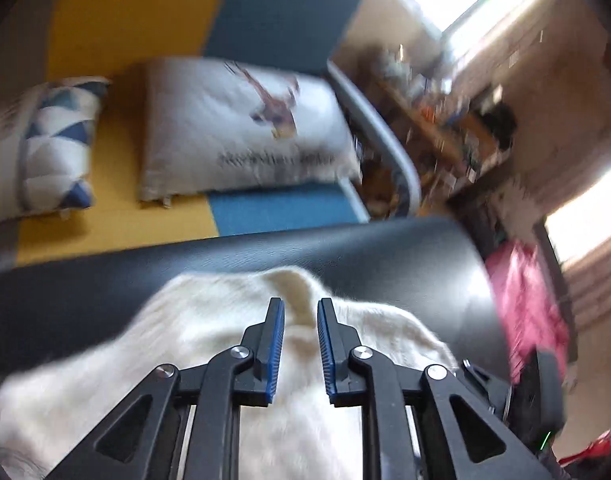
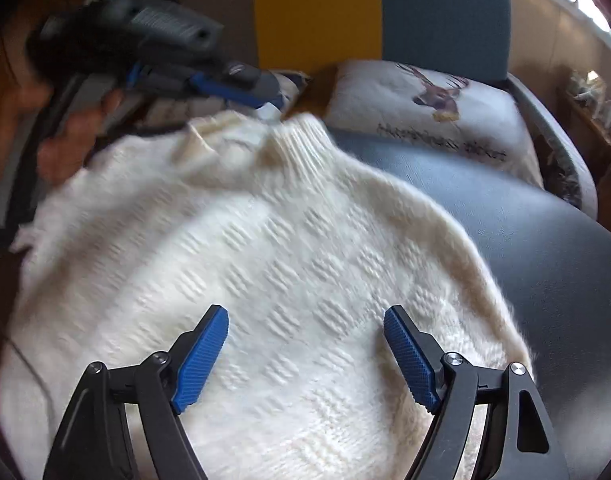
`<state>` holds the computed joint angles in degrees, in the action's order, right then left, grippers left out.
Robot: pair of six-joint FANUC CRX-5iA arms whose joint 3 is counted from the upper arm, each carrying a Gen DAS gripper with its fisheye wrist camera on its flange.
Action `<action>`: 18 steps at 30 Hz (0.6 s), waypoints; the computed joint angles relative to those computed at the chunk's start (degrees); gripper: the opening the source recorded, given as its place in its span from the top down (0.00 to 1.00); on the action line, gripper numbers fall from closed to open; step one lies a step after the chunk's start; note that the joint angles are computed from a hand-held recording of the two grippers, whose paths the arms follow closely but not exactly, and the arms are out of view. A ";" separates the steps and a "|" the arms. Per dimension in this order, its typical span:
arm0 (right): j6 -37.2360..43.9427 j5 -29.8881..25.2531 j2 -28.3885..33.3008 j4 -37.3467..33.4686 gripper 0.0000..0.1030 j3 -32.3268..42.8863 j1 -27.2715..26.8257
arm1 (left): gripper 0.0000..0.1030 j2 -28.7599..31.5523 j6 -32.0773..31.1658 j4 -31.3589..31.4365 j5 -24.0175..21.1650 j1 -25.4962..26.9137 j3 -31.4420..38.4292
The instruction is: Fold clothes
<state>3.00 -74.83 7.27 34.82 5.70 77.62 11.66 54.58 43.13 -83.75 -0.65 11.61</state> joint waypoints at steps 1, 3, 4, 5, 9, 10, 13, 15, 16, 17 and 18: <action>0.08 3.69 -1.03 1.15 0.21 -0.38 -0.70 | 0.84 -3.10 -1.75 -0.31 1.95 1.89 -3.42; 0.09 11.81 -1.78 1.84 0.21 0.08 -3.34 | 0.84 -8.36 -5.00 -2.90 4.92 4.96 -8.76; 0.25 16.98 -1.86 0.92 0.21 0.53 -5.15 | 0.85 -10.48 -6.37 -4.58 6.02 6.11 -10.85; 0.89 23.29 -1.77 -1.65 0.21 1.00 -7.49 | 0.86 -11.81 -7.23 -5.66 6.55 6.81 -12.41; 7.84 33.57 2.84 -16.55 0.16 7.05 -16.02 | 0.86 -16.85 -11.02 -9.01 9.08 9.30 -18.07; 10.47 33.86 4.43 -21.84 0.16 9.37 -17.81 | 0.85 -17.64 -12.16 -9.61 9.84 9.37 -18.97; 15.78 31.11 9.06 -31.44 0.16 15.46 -21.09 | 0.86 -18.41 -13.76 -10.70 10.73 9.40 -20.35; 17.95 32.32 10.77 -34.14 0.16 16.95 -22.06 | 0.86 -18.62 -14.41 -11.36 10.99 9.79 -20.92; 18.64 34.43 11.14 -34.86 0.16 16.76 -22.35 | 0.86 -18.83 -14.95 -11.52 11.26 10.11 -21.41; 19.03 37.38 11.27 -35.43 0.16 16.07 -22.57 | 0.85 -19.29 -15.60 -10.79 11.92 10.36 -22.42; 19.50 40.30 11.46 -36.08 0.16 15.44 -22.79 | 0.85 -19.75 -16.25 -10.15 12.60 10.57 -23.38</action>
